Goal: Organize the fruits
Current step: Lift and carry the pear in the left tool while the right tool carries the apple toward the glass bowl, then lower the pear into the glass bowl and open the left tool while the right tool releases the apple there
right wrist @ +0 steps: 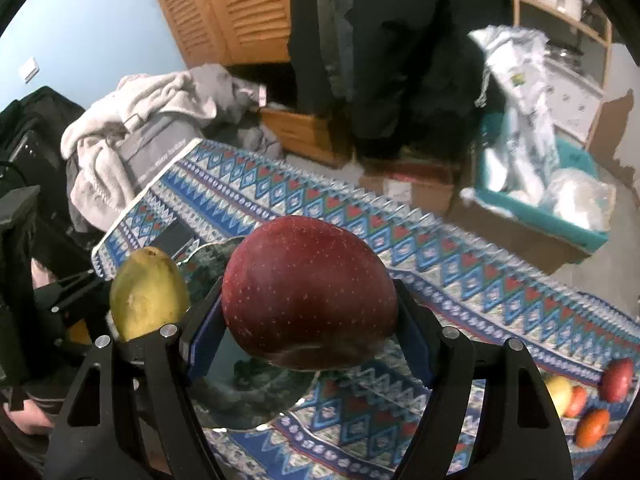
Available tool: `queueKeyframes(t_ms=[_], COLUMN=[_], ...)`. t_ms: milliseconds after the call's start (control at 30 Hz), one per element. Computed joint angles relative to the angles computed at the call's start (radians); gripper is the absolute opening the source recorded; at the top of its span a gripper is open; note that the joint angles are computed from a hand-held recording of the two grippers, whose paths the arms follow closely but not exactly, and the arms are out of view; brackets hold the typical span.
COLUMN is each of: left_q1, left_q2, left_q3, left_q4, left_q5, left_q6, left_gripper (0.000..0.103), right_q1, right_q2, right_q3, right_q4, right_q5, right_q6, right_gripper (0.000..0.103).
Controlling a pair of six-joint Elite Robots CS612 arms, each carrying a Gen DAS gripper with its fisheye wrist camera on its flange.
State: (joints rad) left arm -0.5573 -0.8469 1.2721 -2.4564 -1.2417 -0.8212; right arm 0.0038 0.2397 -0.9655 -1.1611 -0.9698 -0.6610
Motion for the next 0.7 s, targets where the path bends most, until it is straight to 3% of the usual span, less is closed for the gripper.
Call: queueKeyframes(t_ms=[700], left_q1=[0.045], left_q2=[0.032], left_q3=[0.023], left_q4=[0.142], left_q5=[-0.145], left_q6=[-0.13], left_gripper=[0.071], right_q1=[0.055], right_q2=[0.029], right_q3=[0.029], right_q4=[0.163], right_q5=[-0.1], right_q6=[-0.119], right_gripper=[0.076])
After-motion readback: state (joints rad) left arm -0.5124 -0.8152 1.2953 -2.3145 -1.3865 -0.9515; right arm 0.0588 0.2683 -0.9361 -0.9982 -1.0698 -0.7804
